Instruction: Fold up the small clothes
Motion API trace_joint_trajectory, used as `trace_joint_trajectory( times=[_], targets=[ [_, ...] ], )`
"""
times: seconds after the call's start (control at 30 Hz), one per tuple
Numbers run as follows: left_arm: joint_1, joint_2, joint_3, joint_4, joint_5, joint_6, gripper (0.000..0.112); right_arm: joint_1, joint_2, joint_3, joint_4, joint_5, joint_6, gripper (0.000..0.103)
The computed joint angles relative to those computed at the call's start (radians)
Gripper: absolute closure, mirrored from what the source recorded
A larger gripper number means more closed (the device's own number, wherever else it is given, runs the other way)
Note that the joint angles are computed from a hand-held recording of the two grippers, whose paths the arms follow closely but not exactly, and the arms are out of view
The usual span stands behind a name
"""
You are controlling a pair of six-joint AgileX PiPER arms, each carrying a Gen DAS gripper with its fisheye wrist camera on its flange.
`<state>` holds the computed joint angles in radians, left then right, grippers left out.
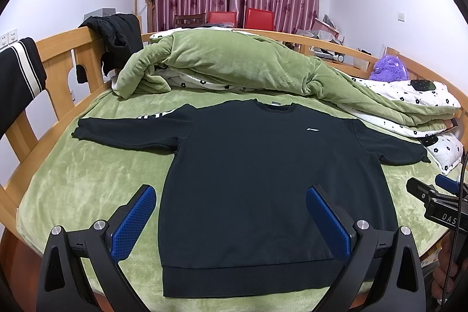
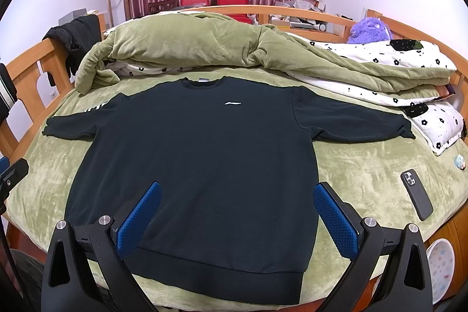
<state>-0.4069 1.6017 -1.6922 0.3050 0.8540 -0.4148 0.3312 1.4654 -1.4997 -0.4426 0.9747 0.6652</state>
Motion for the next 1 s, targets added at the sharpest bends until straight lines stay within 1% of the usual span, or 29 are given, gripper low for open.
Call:
trace_joint_trajectory(
  times=[0.7, 1.0],
  targets=[
    [0.0, -0.002, 0.003, 0.002, -0.002, -0.003, 0.009, -0.003, -0.001, 0.001, 0.002, 0.0, -0.004, 0.001],
    [0.013, -0.006, 0.004, -0.023, -0.006, 0.013, 0.009, 0.01, 0.001, 0.001, 0.0, -0.006, 0.014, 0.001]
  ],
)
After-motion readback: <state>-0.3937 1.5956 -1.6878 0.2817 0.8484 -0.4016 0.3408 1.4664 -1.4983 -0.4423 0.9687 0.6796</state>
